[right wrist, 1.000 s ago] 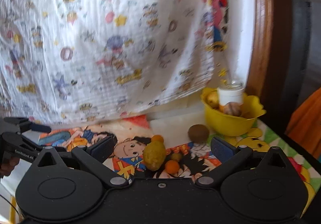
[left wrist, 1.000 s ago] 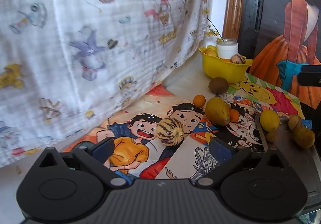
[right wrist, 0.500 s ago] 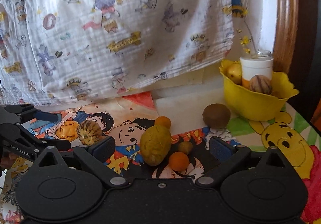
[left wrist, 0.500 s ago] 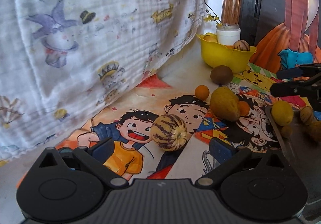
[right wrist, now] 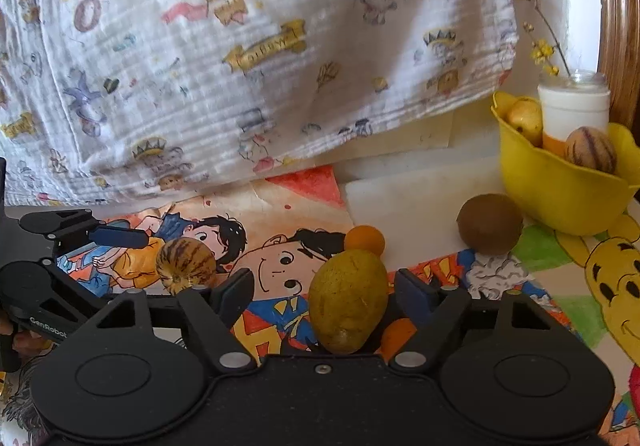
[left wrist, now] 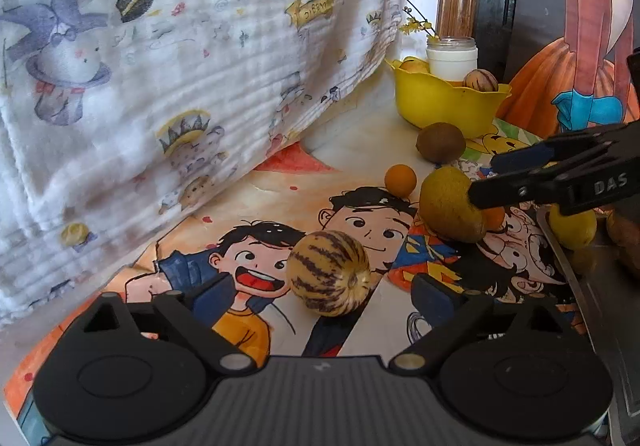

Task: Organize fruits
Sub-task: 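Grasp the striped pepino melon with the left gripper while the right gripper grasps the oval yellow fruit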

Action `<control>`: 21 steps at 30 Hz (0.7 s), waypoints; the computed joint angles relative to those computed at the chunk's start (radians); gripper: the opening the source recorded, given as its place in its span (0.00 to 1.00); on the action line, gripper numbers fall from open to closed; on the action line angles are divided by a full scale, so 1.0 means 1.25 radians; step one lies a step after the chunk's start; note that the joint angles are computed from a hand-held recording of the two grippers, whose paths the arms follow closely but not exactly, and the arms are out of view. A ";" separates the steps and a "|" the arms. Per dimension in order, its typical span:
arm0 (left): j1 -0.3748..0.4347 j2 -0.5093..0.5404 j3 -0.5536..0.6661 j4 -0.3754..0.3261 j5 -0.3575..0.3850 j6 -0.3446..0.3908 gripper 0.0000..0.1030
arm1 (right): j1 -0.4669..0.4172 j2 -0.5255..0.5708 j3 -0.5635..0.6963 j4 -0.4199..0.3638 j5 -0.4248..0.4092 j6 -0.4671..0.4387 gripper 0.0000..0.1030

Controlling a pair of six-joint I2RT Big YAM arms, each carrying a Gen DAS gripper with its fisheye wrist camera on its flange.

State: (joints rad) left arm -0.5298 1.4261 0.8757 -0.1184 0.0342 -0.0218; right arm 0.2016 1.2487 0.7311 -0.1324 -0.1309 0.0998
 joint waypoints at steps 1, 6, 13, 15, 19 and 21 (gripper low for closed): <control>0.000 0.002 0.001 0.003 0.002 0.001 0.92 | -0.001 0.007 0.005 -0.003 -0.003 0.005 0.74; 0.001 0.011 0.004 0.012 0.010 0.002 0.84 | -0.005 0.036 0.023 -0.020 -0.014 0.023 0.71; 0.003 0.021 0.010 0.014 0.018 0.002 0.76 | -0.004 0.056 0.038 -0.025 0.001 0.032 0.71; 0.004 0.026 0.014 0.014 0.019 0.001 0.74 | -0.002 0.061 0.043 -0.031 0.013 0.026 0.71; 0.008 0.034 0.019 0.013 0.023 -0.002 0.70 | 0.006 0.071 0.051 -0.042 0.042 0.008 0.71; 0.009 0.038 0.020 0.014 0.023 -0.003 0.68 | 0.011 0.074 0.051 -0.043 0.059 -0.005 0.71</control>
